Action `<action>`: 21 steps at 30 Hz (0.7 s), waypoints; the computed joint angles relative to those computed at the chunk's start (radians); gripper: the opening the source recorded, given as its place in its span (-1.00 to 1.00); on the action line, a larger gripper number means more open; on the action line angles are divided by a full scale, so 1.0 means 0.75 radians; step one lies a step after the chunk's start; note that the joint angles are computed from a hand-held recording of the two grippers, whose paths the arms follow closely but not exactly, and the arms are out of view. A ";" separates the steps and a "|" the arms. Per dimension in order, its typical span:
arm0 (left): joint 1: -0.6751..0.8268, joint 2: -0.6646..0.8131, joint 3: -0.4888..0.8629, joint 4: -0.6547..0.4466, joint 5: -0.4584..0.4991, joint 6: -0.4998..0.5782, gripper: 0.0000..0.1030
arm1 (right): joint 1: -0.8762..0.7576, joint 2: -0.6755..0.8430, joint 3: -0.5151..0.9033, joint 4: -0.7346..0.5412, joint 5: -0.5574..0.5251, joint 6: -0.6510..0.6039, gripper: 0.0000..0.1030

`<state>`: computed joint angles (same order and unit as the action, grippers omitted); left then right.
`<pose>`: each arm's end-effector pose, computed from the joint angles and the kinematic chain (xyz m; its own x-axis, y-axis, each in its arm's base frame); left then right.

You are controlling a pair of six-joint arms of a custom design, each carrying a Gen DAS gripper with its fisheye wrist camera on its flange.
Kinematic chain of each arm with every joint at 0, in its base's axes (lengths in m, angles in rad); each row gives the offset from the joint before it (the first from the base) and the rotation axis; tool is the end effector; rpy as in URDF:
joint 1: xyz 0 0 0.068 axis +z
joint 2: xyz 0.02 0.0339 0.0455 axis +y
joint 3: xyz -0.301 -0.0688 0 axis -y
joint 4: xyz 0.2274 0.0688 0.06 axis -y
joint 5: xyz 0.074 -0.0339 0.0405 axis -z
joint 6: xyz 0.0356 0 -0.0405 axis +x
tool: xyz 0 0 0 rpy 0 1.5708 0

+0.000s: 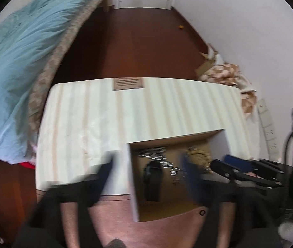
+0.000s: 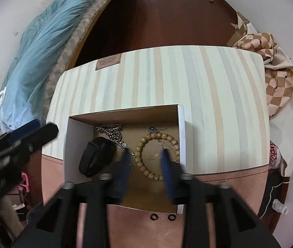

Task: Organize jewelry

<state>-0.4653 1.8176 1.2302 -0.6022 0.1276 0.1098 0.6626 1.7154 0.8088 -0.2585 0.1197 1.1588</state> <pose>0.3168 -0.1641 0.2278 -0.7711 0.5088 -0.3827 0.5753 0.8143 -0.0766 0.2344 0.1775 0.1688 -0.8157 0.5175 -0.2586 0.4341 0.8430 0.3177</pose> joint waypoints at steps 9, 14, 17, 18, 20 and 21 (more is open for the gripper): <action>0.067 -0.093 -0.180 0.121 -0.073 0.014 0.70 | 0.094 -0.048 0.074 -0.193 0.148 0.064 -0.04; 0.091 -0.195 -0.314 0.208 -0.094 0.023 0.92 | 0.197 -0.016 0.186 -0.423 0.286 0.127 0.67; 0.076 -0.249 -0.391 0.259 -0.146 0.013 0.93 | 0.262 0.034 0.249 -0.551 0.336 0.187 0.79; 0.073 -0.262 -0.411 0.271 -0.151 0.015 0.93 | 0.290 0.057 0.272 -0.602 0.351 0.226 0.88; 0.066 -0.286 -0.451 0.288 -0.163 0.013 0.94 | 0.330 0.069 0.281 -0.641 0.376 0.283 0.98; 0.064 -0.296 -0.465 0.292 -0.168 0.013 0.94 | 0.347 0.073 0.286 -0.662 0.388 0.309 0.98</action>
